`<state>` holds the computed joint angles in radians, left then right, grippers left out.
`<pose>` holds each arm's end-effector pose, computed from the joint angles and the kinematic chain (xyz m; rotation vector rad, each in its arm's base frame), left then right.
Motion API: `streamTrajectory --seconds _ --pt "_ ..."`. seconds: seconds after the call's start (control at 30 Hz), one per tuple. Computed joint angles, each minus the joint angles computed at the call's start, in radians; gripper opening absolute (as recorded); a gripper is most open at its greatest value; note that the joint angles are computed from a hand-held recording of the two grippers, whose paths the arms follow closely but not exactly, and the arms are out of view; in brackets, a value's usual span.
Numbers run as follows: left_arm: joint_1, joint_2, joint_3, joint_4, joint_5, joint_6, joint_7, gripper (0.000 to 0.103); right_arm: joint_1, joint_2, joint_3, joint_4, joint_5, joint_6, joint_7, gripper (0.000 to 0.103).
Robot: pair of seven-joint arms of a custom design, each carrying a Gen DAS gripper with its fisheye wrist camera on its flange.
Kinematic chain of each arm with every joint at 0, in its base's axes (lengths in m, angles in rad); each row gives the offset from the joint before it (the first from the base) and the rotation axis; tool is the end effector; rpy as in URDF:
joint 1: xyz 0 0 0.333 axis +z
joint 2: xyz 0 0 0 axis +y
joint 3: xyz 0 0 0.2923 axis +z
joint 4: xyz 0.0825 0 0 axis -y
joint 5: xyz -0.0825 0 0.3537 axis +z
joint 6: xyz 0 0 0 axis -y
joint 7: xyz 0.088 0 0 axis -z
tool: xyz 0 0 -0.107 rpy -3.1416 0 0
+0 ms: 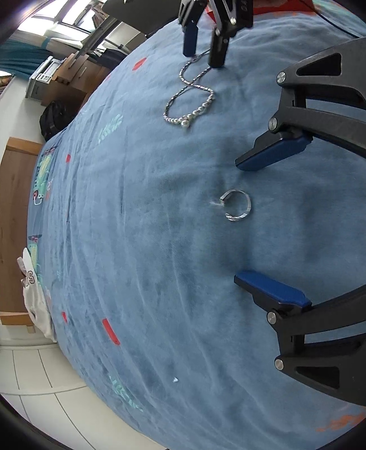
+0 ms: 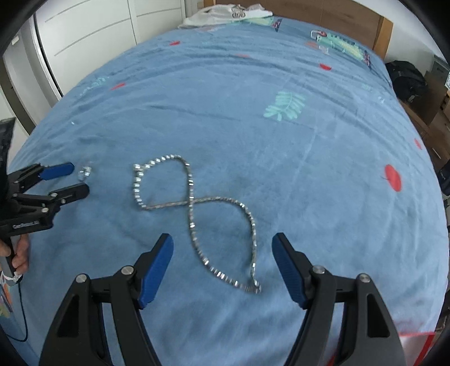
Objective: Organize jewelry
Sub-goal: 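Grasp the rhinestone chain necklace with the right tool while the left tool grasps the small silver ring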
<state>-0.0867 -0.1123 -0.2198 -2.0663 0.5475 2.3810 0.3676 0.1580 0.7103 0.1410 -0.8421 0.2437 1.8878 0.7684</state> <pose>0.5091 -0.1596 0.5160 -2.2833 1.2466 -0.5291 0.6973 0.1898 0.5243 -2.5772 0.7350 -0.1758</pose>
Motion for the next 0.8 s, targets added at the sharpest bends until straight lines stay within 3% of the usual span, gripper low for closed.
streamTrajectory --seconds 0.2,0.3,0.37,0.47,0.63,0.8 --pt "0.002 0.019 0.007 0.01 0.02 0.026 0.003 0.05 0.019 0.059 0.0 0.07 -0.007 -0.011 0.03 0.072" --pt "0.001 0.012 0.006 0.001 0.034 0.038 -0.015 0.038 0.017 0.012 0.003 -0.016 0.001 0.04 0.024 0.07" --pt "0.0 0.015 0.004 0.003 0.037 0.038 -0.022 0.029 0.011 -0.006 0.009 -0.049 0.008 0.05 0.012 0.064" --pt "-0.002 0.012 0.004 -0.001 0.037 0.043 -0.023 0.023 0.004 -0.029 0.014 -0.086 0.021 0.059 0.004 0.046" --pt "-0.002 0.003 0.003 -0.009 0.027 0.053 -0.023 0.021 0.001 -0.078 0.017 -0.16 0.033 0.076 -0.016 0.007" --pt "0.0 -0.015 -0.003 -0.023 0.019 0.058 -0.026 0.021 -0.006 -0.129 0.016 -0.238 0.055 0.116 -0.017 0.005"
